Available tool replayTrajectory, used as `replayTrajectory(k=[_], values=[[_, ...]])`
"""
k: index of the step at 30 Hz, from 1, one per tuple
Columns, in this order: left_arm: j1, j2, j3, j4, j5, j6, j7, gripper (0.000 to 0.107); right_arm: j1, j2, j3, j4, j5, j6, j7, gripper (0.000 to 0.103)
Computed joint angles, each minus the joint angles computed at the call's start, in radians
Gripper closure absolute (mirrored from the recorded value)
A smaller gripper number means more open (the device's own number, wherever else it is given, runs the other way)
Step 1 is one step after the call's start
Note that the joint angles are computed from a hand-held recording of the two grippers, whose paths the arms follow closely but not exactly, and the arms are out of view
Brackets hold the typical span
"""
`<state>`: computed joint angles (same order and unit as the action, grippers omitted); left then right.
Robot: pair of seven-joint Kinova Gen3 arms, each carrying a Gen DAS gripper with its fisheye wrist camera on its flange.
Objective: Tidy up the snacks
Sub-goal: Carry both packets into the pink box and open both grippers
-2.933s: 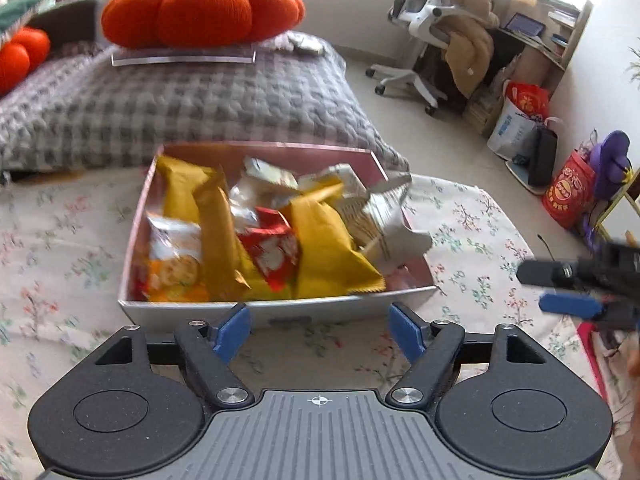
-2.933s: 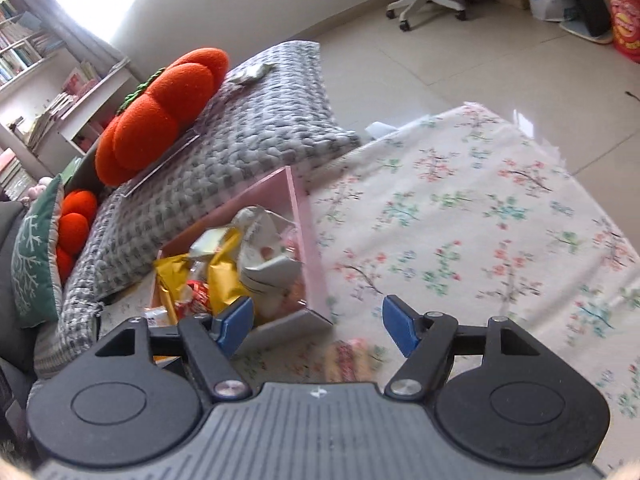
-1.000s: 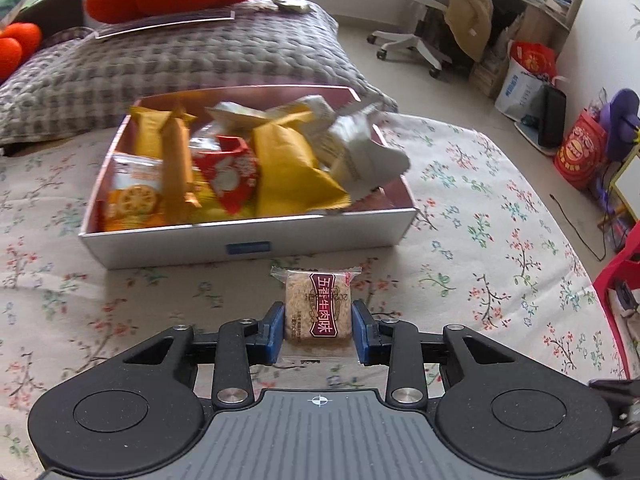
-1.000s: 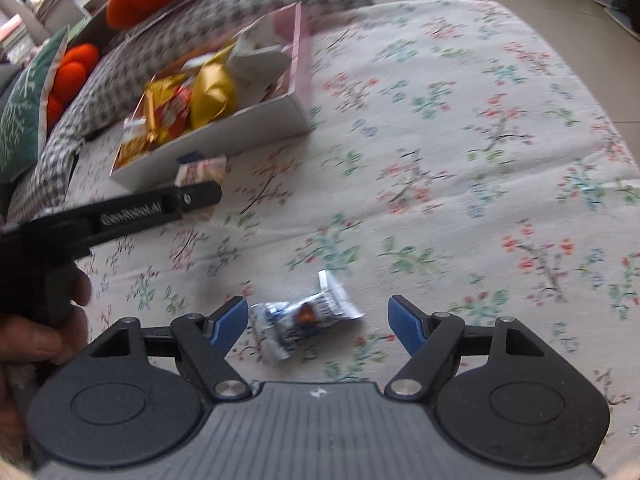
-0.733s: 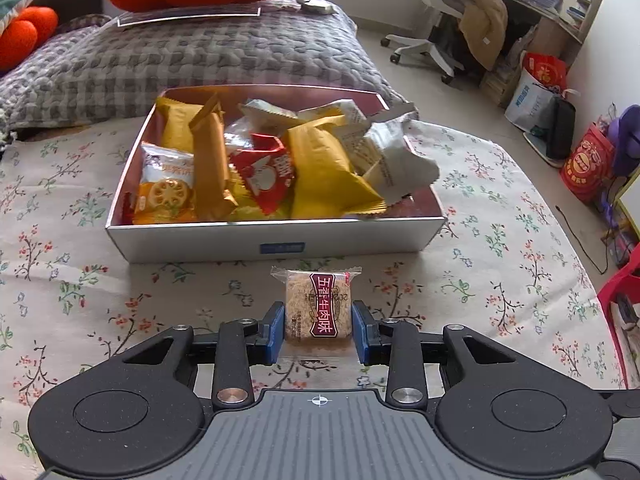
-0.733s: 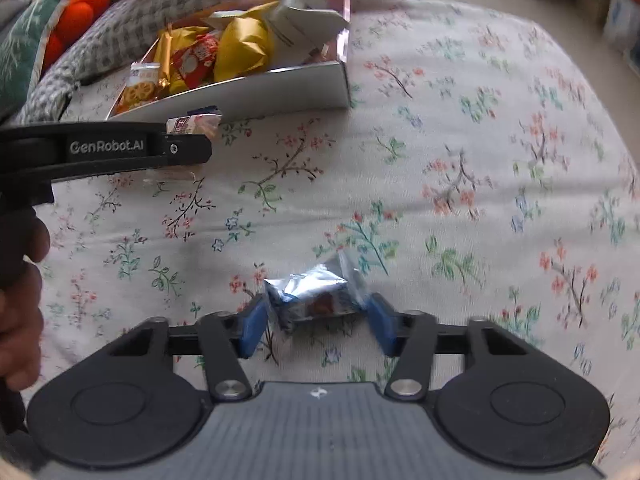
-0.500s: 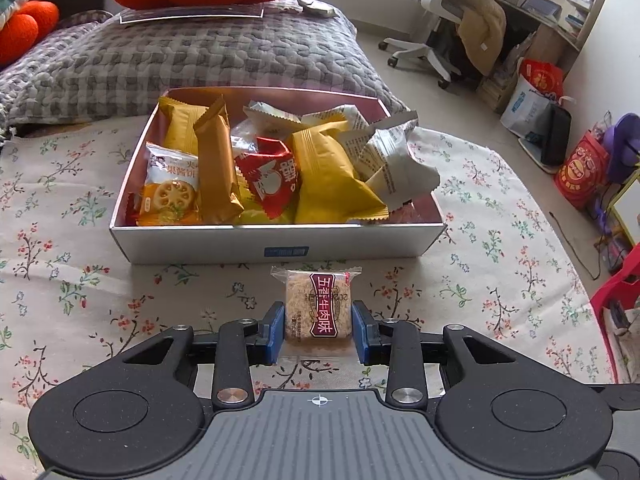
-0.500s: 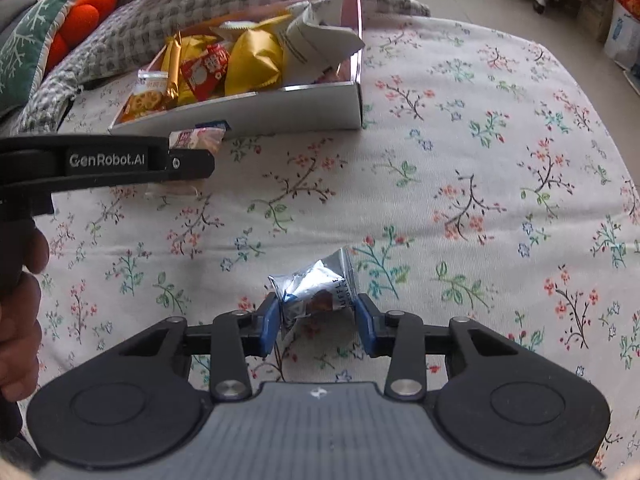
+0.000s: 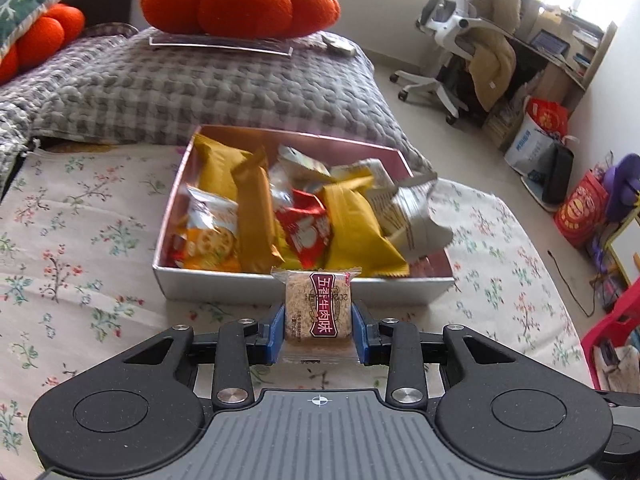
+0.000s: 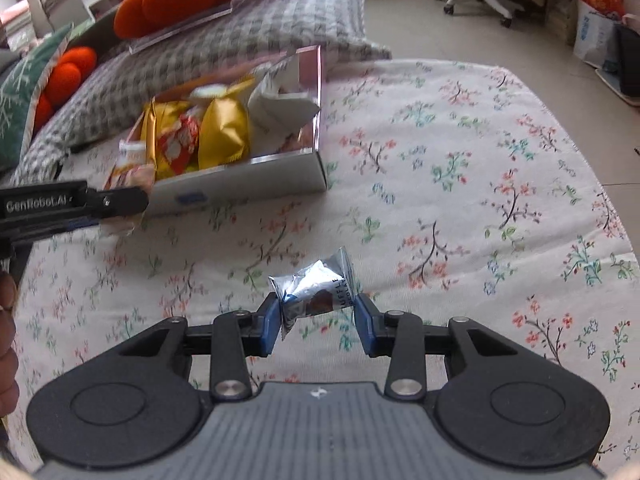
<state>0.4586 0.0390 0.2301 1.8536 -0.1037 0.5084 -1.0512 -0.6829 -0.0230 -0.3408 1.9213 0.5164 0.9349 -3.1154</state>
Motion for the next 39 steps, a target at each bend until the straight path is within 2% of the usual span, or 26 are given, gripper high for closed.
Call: replayTrajectory(k=[3,7,15,18,24,32,39], values=[[-0.006,-0.003,-0.008,-0.003,-0.016,-0.006,0.017,0.075,-0.003,-0.001,-0.005,0.002,0.043,-0.011,-0.040,0.067],[-0.047,-0.018,-0.027,0.000,0.051,-0.023,-0.038,0.075,0.002,-0.003,-0.001,0.008,0.090,-0.045,-0.080,0.067],[-0.100,-0.015,-0.038,0.001,0.106,-0.041,-0.100,0.075,0.023,0.003,0.013,0.024,0.173,-0.124,-0.177,0.067],[-0.112,-0.005,-0.039,0.000,0.178,-0.053,-0.168,0.075,0.032,0.013,0.023,0.025,0.189,-0.173,-0.187,0.067],[-0.114,0.015,-0.045,-0.009,0.159,-0.068,-0.165,0.075,0.034,0.039,0.047,0.014,0.219,-0.210,-0.209,0.067],[-0.117,0.058,-0.040,-0.018,0.193,-0.086,-0.227,0.075,0.049,0.057,0.081,0.016,0.219,-0.333,-0.196,0.067],[-0.145,0.087,-0.022,-0.018,0.298,-0.108,-0.335,0.075,0.052,0.077,0.109,0.017,0.225,-0.438,-0.176,0.067]])
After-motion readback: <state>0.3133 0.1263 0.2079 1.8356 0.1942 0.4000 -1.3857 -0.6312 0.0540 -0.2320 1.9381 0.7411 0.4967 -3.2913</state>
